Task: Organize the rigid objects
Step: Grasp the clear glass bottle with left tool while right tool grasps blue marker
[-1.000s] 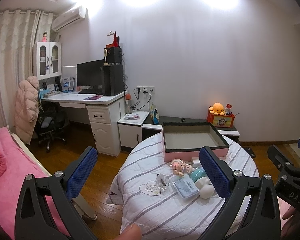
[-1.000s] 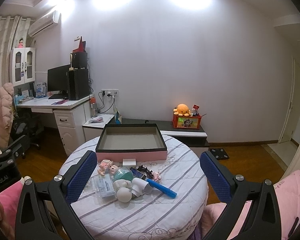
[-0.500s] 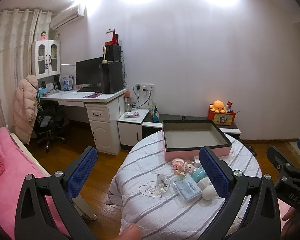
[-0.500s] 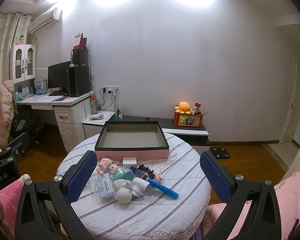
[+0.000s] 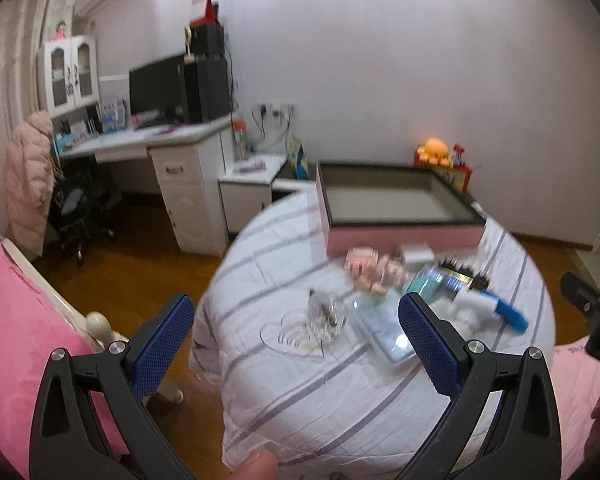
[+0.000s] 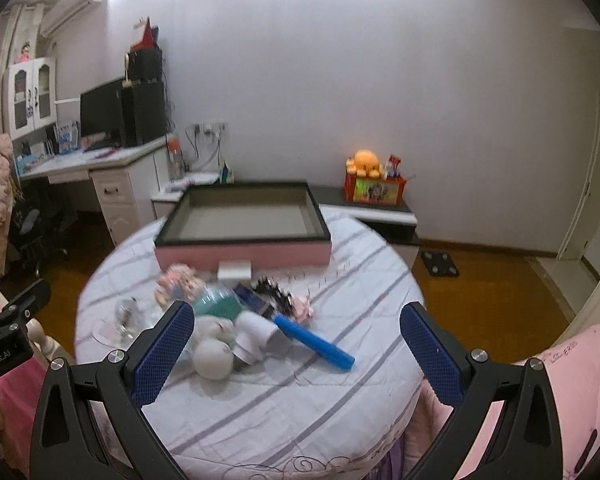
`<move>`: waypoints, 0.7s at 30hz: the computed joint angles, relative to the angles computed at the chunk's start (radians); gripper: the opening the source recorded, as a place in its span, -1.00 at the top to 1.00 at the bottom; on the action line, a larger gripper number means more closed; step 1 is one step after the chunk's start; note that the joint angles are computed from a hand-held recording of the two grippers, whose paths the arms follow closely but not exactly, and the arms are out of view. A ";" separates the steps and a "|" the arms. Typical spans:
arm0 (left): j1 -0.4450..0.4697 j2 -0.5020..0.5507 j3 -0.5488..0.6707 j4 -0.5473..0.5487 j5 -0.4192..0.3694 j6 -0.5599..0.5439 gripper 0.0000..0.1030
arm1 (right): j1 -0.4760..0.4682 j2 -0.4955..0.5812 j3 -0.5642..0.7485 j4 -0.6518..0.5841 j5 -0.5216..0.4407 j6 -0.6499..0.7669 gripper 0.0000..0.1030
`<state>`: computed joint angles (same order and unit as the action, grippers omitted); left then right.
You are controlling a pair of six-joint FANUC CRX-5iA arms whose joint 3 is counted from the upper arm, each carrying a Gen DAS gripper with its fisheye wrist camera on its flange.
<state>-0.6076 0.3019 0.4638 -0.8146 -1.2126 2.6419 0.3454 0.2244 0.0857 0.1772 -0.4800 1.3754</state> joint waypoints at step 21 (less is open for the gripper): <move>0.164 0.158 0.013 0.250 0.105 -0.100 -1.00 | -0.039 0.305 0.270 -0.042 -0.210 0.138 -1.00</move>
